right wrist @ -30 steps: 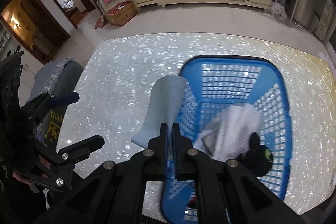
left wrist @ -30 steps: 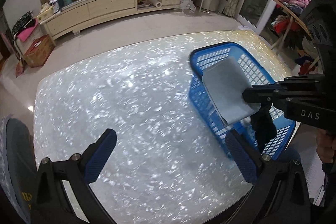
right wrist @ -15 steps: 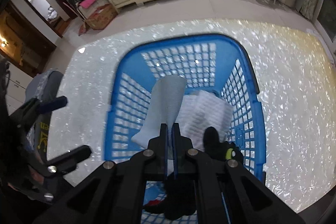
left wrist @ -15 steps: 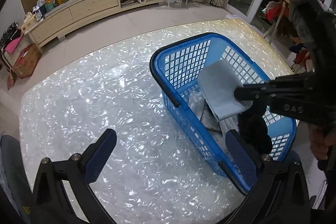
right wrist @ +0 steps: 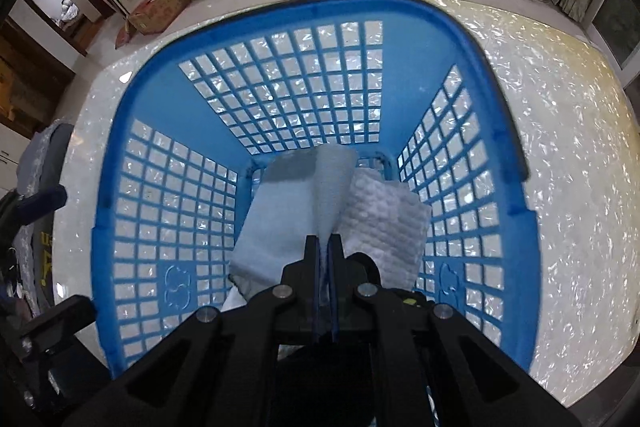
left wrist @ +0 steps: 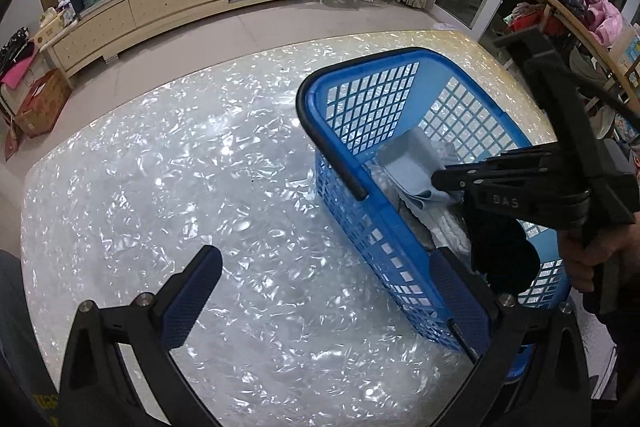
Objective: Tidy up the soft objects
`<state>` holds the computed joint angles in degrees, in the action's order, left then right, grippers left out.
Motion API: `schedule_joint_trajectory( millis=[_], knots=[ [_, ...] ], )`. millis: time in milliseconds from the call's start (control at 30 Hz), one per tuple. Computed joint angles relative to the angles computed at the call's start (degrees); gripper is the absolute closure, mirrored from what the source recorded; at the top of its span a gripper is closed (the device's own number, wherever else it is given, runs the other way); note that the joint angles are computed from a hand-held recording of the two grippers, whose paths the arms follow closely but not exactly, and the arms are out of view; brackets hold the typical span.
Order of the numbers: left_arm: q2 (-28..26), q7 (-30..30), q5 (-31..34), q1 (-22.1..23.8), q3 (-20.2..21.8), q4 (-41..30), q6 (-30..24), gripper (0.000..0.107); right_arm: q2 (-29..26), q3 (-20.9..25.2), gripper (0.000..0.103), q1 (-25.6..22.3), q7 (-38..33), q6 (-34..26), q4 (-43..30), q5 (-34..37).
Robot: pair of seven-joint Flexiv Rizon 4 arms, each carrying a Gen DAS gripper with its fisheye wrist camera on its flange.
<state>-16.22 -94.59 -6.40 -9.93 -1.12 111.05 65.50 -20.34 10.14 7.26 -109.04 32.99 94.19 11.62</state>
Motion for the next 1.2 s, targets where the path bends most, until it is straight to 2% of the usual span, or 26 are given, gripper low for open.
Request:
schedule_joint_trajectory(
  millis=[167,267,333,400,433,467,500,600,633,700,767,833,867,933,1000,1133,1200],
  knots=[
    [1.28,-0.59,0.25,0.0,0.35,1.04,0.37,0.004,2.14,0.06,0.099,0.7,0.39,2.33,2.62,-1.45],
    [2.2,-1.24,0.43,-0.04,0.47,1.8,0.87,0.004,5.05,0.12,0.095,0.85,0.72,3.41,5.08,-1.84],
    [3.11,-1.92,0.42,-0.08,0.5,2.73,1.73,0.004,6.64,0.11,0.088,0.65,-0.24,3.86,6.14,-1.46],
    [3.98,-3.04,1.05,-0.37,0.71,3.55,2.44,0.004,8.84,0.41,0.066,0.22,-1.95,3.52,6.97,0.47],
    [4.36,-3.65,1.44,-0.49,0.81,3.88,2.65,0.004,9.53,0.31,0.06,0.01,-2.94,3.3,7.16,1.45],
    [5.04,-4.49,1.93,-0.71,0.97,4.49,2.98,0.004,10.87,0.33,0.045,0.12,-3.22,3.64,7.96,1.82],
    [5.43,-4.88,2.16,-0.71,0.97,5.0,3.45,0.004,12.15,0.24,0.035,0.6,-2.72,4.89,9.28,1.01],
    [7.73,-8.08,5.14,-1.6,1.6,7.03,5.45,0.004,17.17,0.1,0.032,1.02,-4.14,10.32,14.09,1.57],
    [8.6,-9.62,6.73,-1.94,1.88,7.74,6.51,0.004,18.83,-0.09,0.03,1.08,-4.49,11.05,15.3,2.04],
    [10.3,-13.33,10.58,-2.57,2.39,8.85,8.41,0.004,22.79,-0.44,0.018,1.22,-4.76,13.87,18.43,2.92],
    [12.61,-20.5,18.12,-3.38,3.27,9.35,10.28,0.004,25.78,-0.98,0.013,1.79,-5.04,16.64,20.75,3.93],
    [15.52,-30.37,28.68,-3.61,3.38,8.86,10.5,0.004,29.23,-1.97,0.006,2.48,-6.26,18.41,22.75,6.57],
    [16.69,-33.47,32.11,-3.22,2.69,8.64,10.07,0.004,31.05,-2.44,0.0,2.98,-6.74,18.67,23.54,7.97],
    [19.66,-40.23,39.53,-2.16,0.64,8.1,8.36,0.004,34.01,-2.89,0.0,3.89,-6.64,20.73,25.5,9.15],
    [23.01,-47.03,46.22,-0.58,-2.15,7.84,6.53,0.004,36.6,-1.39,0.0,3.56,-3.69,25.02,28.19,7.28],
    [28.89,-54.62,52.58,2.65,-7.98,8.86,3.38,0.004,40.75,-2.26,0.0,6.07,0.36,29.0,32.03,7.0],
    [31.24,-55.94,54.16,3.77,-10.58,9.25,1.12,0.004,41.9,-2.66,0.0,7.0,1.78,31.35,33.77,6.59]
  ],
)
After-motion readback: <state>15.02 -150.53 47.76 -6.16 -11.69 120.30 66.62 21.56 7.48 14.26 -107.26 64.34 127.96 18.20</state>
